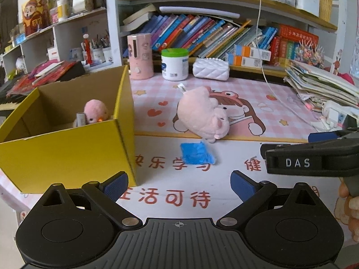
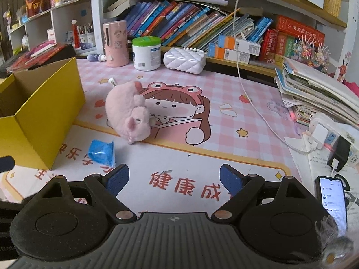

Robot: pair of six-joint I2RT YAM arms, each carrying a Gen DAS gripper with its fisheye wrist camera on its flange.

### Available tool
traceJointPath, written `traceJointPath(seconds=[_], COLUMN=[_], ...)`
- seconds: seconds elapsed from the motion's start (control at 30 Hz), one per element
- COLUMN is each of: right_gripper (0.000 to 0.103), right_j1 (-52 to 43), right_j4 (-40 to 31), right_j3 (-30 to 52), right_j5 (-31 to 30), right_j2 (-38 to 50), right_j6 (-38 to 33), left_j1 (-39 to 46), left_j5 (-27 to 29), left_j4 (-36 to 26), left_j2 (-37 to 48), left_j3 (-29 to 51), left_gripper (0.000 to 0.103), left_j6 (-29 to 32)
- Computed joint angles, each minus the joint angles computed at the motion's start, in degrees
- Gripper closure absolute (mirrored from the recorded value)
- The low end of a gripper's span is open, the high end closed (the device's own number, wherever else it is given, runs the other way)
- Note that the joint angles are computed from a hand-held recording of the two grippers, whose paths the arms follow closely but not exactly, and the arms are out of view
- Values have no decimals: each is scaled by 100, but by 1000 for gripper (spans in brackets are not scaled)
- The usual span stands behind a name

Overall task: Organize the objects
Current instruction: 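Withdraw both tools from the box back toward the pink plush pig and blue bag, then close the left tool on the blue plastic bag while the right tool grasps the pink plush pig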

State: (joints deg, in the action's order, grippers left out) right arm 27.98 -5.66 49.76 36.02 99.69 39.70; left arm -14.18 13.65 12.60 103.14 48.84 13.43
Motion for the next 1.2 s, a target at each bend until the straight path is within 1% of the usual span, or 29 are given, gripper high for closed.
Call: traceJointPath(seconds=[0.13,0.2,0.27,0.4,0.53,0.6,0.83,0.9,0.93,1.0,1.07,1.2], right_gripper=[17,18,18,18,18,18,18,18,18,18,18,18], right_j1=[-217,-309,-405,-563,-738,-814,-1002,-1053,-1048,-1107,-1161,-1295], right_j4=[271,431,597,844,956,987,1094,1136,1147,1245,1367,1689], right_j3=[-164,-250,-319,-443,-538,-589,-739,-771,-774,-780,-760,-584], right_j5=[-167,-204,-199,-149,-140,-137,-187,-234,-229,-299,-391,-717], right_j2=[-75,-118,-157,-239,-344,-397,-509,-525,-524,-503,-449,-187], right_j6=[-115,-166,-213,-357,-538,-611,-887,-956,-950,-1033,-1120,-1382], left_j1=[-180,-295,-459,-739,-848,-897,-1099,-1119,-1112,-1072,-1044,-896], left_j5=[-167,-246,-389,-673,-851,-963,-1409,-1492,-1499,-1397,-1302,-962], left_j4=[62,79,171,410,36,-150,-270,-500,-646,-651,-691,-455], left_j2=[134,213,316,637,1182,1454,2110,2279,2338,2345,2287,1862], left_j3=[94,144,187,395,1095,1416,2122,2377,2480,2468,2431,1950], left_gripper=[5,10,10,18,28,37,41,53,56,60,64,64], left_j6=[-71,-78,-39,-45,-547,-693,-962,-966,-989,-1046,-958,-724])
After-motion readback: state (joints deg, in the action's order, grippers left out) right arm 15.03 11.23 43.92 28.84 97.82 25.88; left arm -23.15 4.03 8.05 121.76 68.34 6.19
